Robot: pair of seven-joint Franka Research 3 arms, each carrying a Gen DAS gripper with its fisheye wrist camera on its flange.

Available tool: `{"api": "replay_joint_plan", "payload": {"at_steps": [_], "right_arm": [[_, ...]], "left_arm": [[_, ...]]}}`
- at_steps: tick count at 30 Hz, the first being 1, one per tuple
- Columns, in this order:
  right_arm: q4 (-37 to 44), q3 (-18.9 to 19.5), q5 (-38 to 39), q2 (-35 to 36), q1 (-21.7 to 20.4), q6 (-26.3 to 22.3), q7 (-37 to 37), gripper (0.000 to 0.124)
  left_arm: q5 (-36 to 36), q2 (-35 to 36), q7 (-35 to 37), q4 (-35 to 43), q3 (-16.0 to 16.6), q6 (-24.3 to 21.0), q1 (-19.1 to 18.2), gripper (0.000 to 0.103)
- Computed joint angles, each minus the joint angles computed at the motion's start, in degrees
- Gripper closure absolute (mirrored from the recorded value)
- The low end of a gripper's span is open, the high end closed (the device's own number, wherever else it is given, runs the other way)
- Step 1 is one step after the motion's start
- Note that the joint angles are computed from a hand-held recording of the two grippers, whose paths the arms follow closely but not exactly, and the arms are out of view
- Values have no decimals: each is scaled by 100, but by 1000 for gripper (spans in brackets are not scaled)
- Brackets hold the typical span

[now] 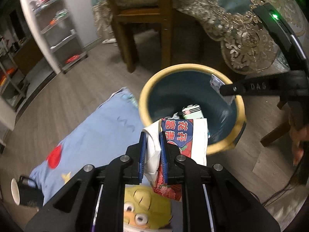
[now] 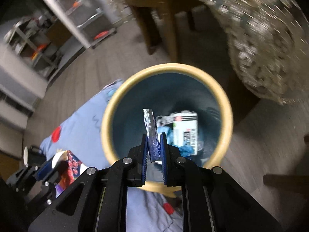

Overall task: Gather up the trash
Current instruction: 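Carry the wrapper and medicine box over the bin with both grippers, then open both grippers to drop the wrapper and box into the bin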

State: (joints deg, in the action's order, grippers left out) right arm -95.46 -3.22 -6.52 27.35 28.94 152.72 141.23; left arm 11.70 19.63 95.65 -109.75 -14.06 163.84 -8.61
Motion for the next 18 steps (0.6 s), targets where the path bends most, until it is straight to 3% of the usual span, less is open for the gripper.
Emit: {"api": "replay_joint_plan", "payload": {"at_steps": [7,14,16,18], "right_arm": [[-849,-616,-494,-431,335,941,1458,110],[-1094,-879,-985,-536,483,1508,2096,110],[-1015,-850,-993,-483,475,1453,2056,107],[-927,-799,-976,-450,432,1306,1965,92]], "left_arm": [[138,576,-298,929,78,-188,-249,89],[241,917,-542,1515,107,-288,-406,88],[211,928,-540,1496,56,-252,-369,75],[326,862,-716,1366,193,-79,-456,40]]}}
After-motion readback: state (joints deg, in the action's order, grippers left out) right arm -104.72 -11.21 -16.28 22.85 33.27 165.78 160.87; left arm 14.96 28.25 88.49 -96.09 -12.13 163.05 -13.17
